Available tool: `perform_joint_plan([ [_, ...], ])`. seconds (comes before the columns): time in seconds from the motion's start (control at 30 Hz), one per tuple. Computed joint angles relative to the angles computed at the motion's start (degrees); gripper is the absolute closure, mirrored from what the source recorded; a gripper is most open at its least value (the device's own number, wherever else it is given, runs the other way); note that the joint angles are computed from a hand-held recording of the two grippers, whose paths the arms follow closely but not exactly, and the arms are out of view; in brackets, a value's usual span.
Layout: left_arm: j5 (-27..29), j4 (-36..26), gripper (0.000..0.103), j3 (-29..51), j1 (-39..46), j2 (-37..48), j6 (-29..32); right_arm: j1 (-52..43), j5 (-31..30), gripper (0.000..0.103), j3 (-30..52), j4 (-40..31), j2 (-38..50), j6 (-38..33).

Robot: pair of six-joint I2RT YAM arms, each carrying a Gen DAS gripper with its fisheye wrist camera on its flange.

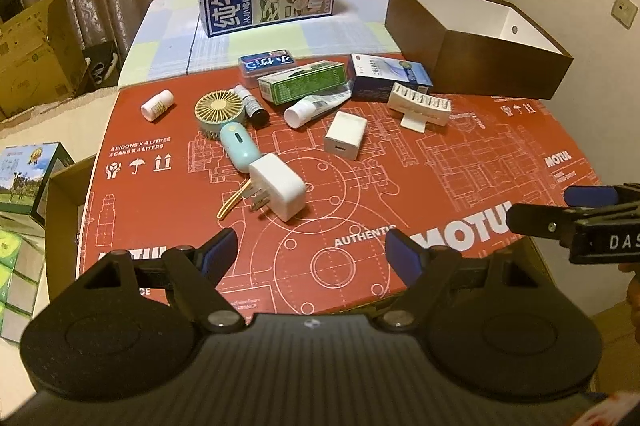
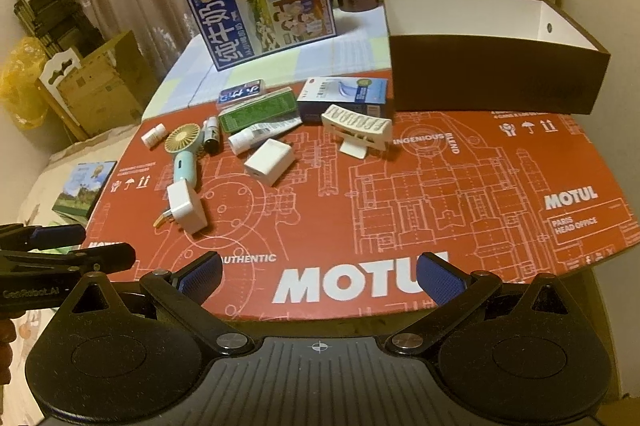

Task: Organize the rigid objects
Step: 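Grasp the white charger with the left tool while the right tool grasps the white blister strip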

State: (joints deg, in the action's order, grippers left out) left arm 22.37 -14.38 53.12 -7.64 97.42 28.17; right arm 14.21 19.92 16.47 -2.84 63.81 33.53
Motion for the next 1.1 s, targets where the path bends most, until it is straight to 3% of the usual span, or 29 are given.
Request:
perform_joint_plan([
  [0.3,-1.02,3.94,0.03,1.17,-1.18,3.98,-3.04,-4.8,-3.06,0.005,0.3,5.8,4.97,-4.01],
  [0.53,-4.4,6.12,0.03,4.63,-3.6,8.5,-9.02,-14.28,-10.76,0.008,3.63,12.85,13.05,-15.18],
  [0.9,-13.04,8.74,0.039,12.01,-9.42,16.71,-21.28,-30.05,-28.29,0.023,20.1,15.52,33.29,-38.66],
  [1.1,-17.64,10.29,0.044,14.32,-11.42,19.98,-26.42,-33.6,-32.71,0.031,31.96,12.69,44.37,-48.32],
])
